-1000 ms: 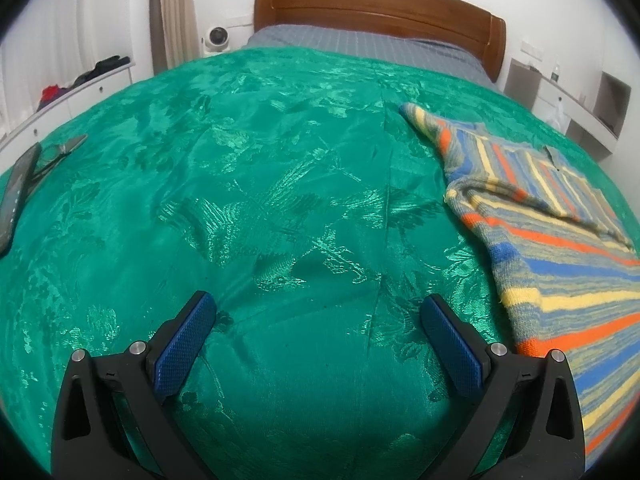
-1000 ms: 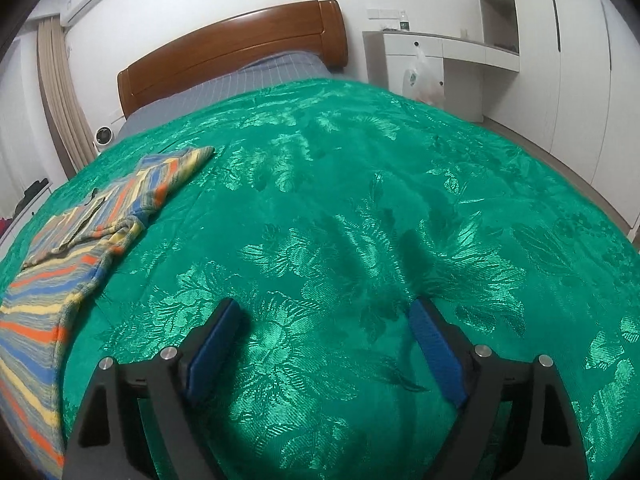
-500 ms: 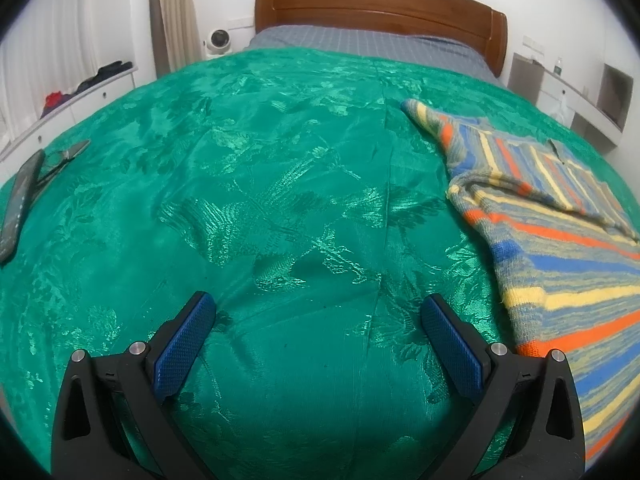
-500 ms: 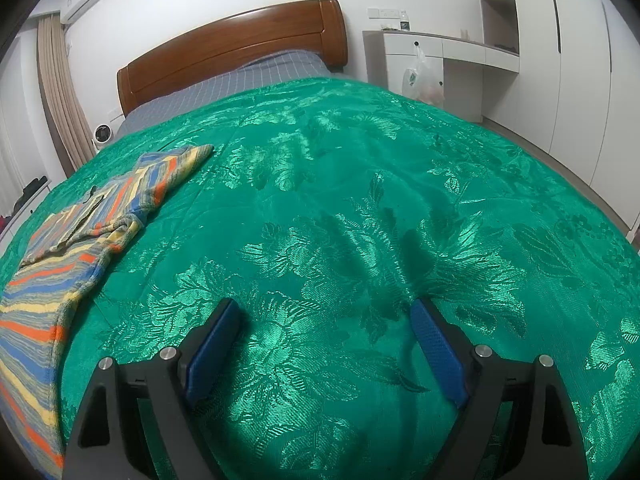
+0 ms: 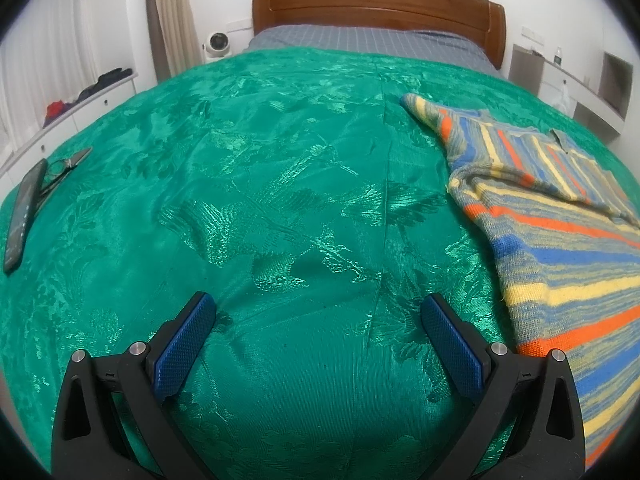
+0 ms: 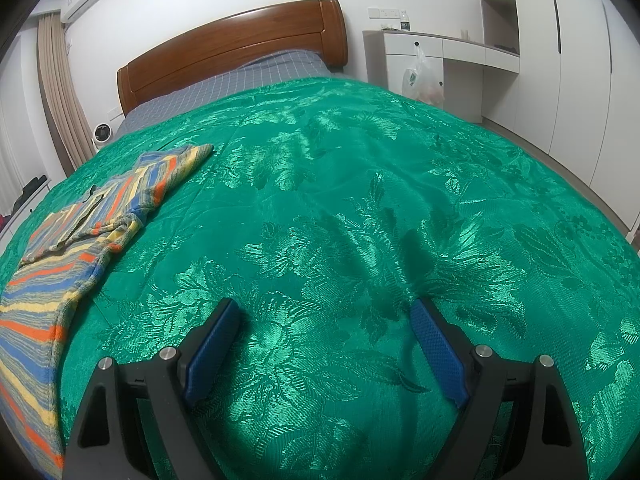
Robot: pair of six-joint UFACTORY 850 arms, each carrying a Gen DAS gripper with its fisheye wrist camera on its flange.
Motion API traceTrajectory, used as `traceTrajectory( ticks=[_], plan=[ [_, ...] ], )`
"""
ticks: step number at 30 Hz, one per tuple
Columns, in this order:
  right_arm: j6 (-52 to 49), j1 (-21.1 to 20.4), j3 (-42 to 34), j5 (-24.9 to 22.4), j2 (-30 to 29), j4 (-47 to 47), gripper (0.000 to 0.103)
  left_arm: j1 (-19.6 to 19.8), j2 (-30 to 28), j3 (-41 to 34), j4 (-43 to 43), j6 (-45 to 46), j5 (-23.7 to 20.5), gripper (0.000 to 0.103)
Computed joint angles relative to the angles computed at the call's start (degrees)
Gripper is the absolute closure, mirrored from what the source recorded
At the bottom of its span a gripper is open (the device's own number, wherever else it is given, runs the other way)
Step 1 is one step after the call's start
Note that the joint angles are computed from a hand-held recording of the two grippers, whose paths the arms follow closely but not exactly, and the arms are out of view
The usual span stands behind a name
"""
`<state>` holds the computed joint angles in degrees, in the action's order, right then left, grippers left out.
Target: Fold small clothes
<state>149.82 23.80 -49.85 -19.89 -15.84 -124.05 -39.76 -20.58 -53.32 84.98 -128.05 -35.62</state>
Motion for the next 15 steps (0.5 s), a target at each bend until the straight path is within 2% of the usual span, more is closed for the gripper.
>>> traceTrajectory(
  ticks=[12,14,15],
  plan=[
    [-1.68,0.00,0.01,0.00,-0.09,1.36,0.016,0.15,0.10,0.03,-0.04,-0.04,0.47,0.000],
    [-3.91,0.03,-0.40,0.27,-0.32,3.41,0.015,0.53,0.60,0.24,-0.60,0.40,1.84,0.000],
    [-6.47,-0.04,-0.77,0.92,-0.34,5.79,0.015,1.25,1.59,0.58,-2.01,2.11,4.36,0.000]
  ],
)
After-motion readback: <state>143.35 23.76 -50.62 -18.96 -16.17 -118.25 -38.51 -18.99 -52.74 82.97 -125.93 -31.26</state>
